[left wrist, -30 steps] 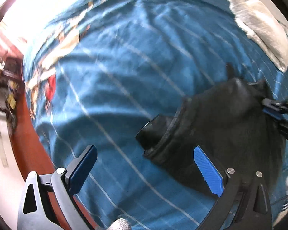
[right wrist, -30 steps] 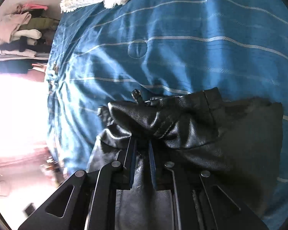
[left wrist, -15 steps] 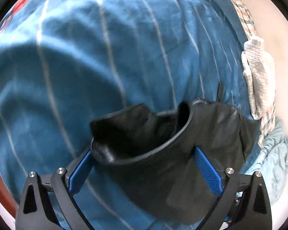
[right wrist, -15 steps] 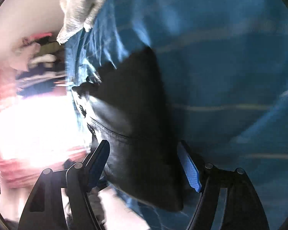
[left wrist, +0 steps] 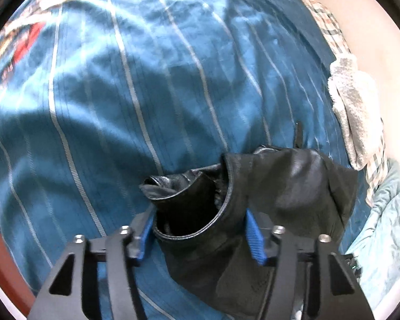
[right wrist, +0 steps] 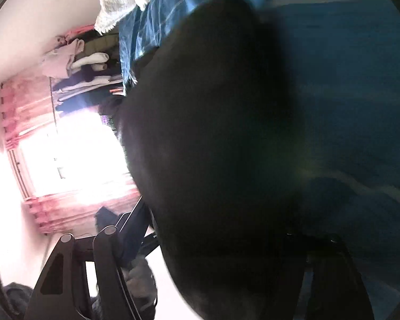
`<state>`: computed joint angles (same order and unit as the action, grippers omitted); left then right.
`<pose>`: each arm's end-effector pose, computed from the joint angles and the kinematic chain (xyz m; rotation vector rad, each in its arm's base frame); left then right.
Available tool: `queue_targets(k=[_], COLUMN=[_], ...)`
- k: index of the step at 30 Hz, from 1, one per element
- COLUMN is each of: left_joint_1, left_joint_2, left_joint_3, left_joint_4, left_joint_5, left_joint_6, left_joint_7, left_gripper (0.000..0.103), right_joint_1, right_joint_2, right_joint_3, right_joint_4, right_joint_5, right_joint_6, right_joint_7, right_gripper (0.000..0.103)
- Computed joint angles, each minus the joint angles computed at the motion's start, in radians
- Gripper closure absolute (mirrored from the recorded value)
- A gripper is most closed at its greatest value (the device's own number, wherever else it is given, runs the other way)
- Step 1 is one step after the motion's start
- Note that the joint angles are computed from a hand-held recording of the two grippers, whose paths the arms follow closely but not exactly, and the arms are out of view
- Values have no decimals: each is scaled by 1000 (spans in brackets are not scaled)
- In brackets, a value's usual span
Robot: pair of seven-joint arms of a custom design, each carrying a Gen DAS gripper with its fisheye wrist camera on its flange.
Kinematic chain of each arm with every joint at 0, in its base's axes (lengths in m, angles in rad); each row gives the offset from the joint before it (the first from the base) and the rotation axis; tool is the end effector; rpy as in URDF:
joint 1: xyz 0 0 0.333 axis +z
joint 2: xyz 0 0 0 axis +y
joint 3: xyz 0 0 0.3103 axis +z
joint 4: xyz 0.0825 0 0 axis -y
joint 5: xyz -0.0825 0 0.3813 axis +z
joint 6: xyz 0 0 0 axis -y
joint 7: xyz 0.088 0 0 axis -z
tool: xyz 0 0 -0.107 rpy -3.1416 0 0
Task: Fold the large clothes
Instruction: 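Lift the folded jacket with the left gripper and carry it toward the pillow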
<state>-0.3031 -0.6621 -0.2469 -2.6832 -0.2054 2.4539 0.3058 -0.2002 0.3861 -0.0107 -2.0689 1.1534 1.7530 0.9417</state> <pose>0.3240 -0.2003 0.4693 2.8333 -1.0444 0.6455 0.5431 -0.0327 0.2416 -1.3305 1.7283 1.1381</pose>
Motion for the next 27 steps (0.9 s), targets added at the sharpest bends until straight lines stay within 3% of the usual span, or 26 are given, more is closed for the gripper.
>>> queue_targets(k=[2, 5, 9, 16, 24, 27], left_joint_1=[13, 12, 16, 41, 87, 106], left_joint_2=[-1, -29, -50, -37, 196, 331], left_joint_3=[-8, 5, 23, 61, 117, 134], left_joint_4=[21, 35, 84, 187, 470, 616], left_joint_5=[27, 32, 39, 13, -18, -47], left_joint_6=[-23, -55, -111, -143, -113, -83], left_joint_7=[-1, 13, 54, 137, 338, 434], left_gripper=[60, 62, 62, 62, 62, 62], right_joint_1=[4, 11, 26, 59, 101, 108], right_joint_2=[-16, -56, -89, -162, -141, -60], right_joint_3=[11, 14, 11, -3, 10, 32], right_joint_4=[-12, -42, -57, -39, 146, 303], right_joint_5=[50, 103, 165, 244, 322, 359], right_joint_6=[12, 9, -22, -37, 42, 102], right_joint_7=[2, 8, 30, 98, 199, 247], right_gripper=[54, 59, 60, 60, 60, 60])
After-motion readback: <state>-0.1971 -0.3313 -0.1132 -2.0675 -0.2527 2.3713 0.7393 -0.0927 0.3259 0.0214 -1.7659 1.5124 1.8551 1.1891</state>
